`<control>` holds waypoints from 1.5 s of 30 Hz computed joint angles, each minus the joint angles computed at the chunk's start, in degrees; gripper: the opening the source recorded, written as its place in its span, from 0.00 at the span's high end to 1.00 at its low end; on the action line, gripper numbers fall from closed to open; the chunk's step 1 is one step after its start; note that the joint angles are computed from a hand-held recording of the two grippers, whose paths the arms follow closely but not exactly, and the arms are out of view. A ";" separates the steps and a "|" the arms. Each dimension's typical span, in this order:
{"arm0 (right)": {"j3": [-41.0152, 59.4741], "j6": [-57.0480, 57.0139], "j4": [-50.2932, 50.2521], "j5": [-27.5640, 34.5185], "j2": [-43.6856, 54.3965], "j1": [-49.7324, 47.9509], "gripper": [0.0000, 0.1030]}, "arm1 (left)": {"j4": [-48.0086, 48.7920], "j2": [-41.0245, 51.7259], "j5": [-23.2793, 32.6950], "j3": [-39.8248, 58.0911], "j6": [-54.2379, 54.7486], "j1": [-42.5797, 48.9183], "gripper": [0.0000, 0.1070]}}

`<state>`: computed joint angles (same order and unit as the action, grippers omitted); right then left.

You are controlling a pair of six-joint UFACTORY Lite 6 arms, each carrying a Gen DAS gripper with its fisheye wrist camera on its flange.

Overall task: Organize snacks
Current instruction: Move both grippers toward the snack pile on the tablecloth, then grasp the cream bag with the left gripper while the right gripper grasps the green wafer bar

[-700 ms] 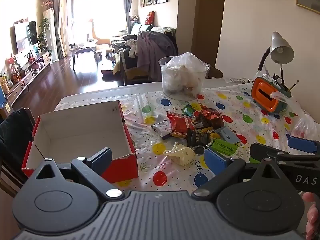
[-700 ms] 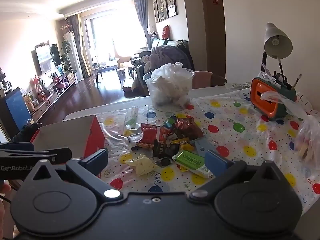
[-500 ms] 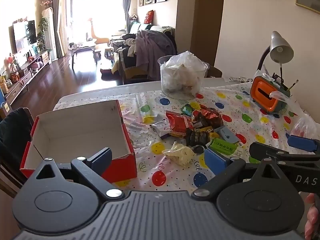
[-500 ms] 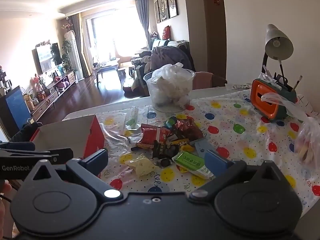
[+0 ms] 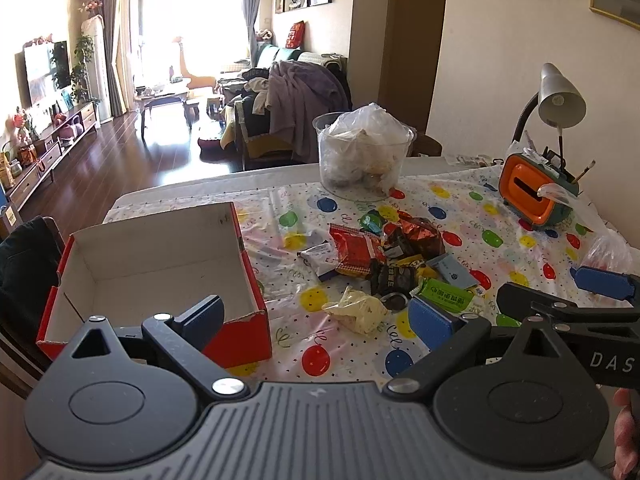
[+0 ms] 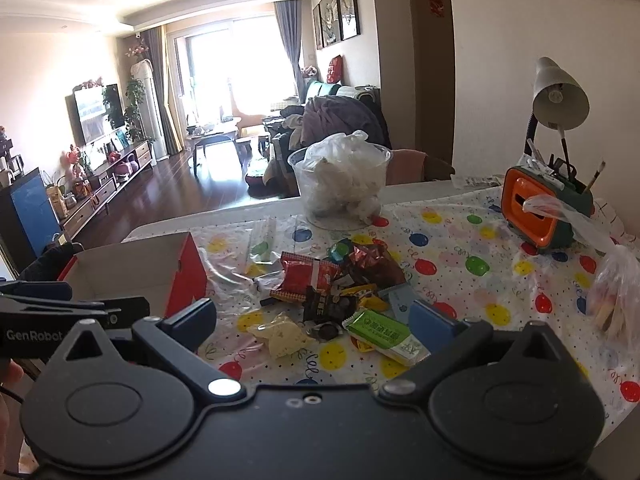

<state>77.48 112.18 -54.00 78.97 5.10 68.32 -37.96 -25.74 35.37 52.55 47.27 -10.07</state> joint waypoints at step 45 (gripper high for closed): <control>-36.80 -22.90 -0.59 -38.45 -21.61 -27.71 0.09 | 38.79 24.16 -11.92 10.32 -48.89 -22.75 0.07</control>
